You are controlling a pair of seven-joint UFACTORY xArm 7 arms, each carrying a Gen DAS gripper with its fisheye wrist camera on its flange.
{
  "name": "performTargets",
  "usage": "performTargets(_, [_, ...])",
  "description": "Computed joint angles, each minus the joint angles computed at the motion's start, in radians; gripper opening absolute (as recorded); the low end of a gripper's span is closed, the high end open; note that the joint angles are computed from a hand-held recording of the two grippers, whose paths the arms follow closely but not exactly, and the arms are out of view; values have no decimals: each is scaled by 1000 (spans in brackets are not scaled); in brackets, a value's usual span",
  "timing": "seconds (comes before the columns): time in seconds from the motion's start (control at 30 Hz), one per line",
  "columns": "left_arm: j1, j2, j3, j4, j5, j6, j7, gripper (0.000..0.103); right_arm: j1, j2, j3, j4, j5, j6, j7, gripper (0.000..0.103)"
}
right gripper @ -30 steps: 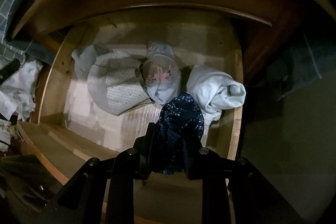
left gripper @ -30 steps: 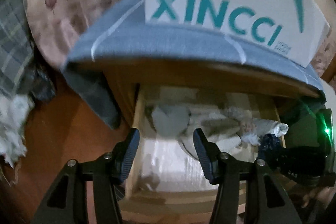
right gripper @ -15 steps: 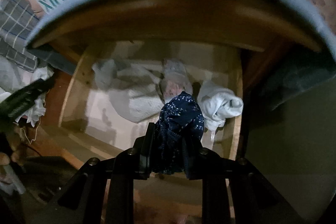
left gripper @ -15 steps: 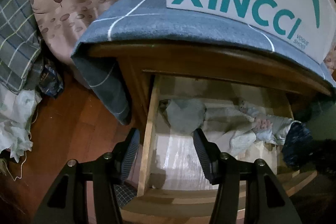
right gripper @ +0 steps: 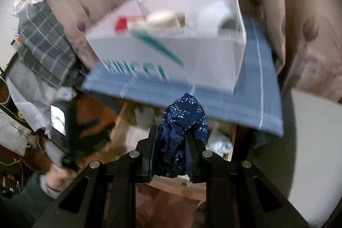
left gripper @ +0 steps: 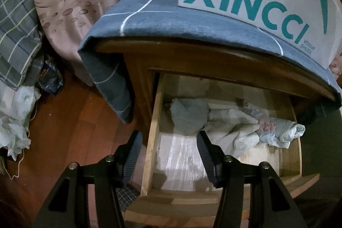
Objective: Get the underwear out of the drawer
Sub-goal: 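Carry the navy item into the white box and open the right gripper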
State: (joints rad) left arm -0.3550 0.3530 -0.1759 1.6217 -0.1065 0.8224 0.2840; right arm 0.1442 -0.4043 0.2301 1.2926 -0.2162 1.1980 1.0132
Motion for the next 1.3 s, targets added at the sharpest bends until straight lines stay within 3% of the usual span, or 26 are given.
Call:
performTargets(0.17, [11,-6,-2,-1,-21,0,5,55,-26,108,9,215,-101,81,-45,21])
performTargets(0.37, [11,-5,-3,2,-27,3,11,55,-23,285,-45,442,-182,114,-100,21])
performTargets(0.5, [8,-3,-1,3,-24,0,1,55,-9,379,-98,510,-176,110,-123,22])
performTargets(0.67, [2,-1,1,4,-10,-10,0,55,3,453,-150,523,-148,111,-155,22])
performTargets(0.93, [-1,5,-3,8,-2,-7,27,55,-4,451,-177,419,-89,62,-148,24])
performTargets(1.23, [-10,12,2,13,19,3,17,55,-6,444,-175,413,-97,57,-130,34])
performTargets(1.3, [-12,11,4,10,27,1,16,55,-3,442,-173,419,-108,57,-127,42])
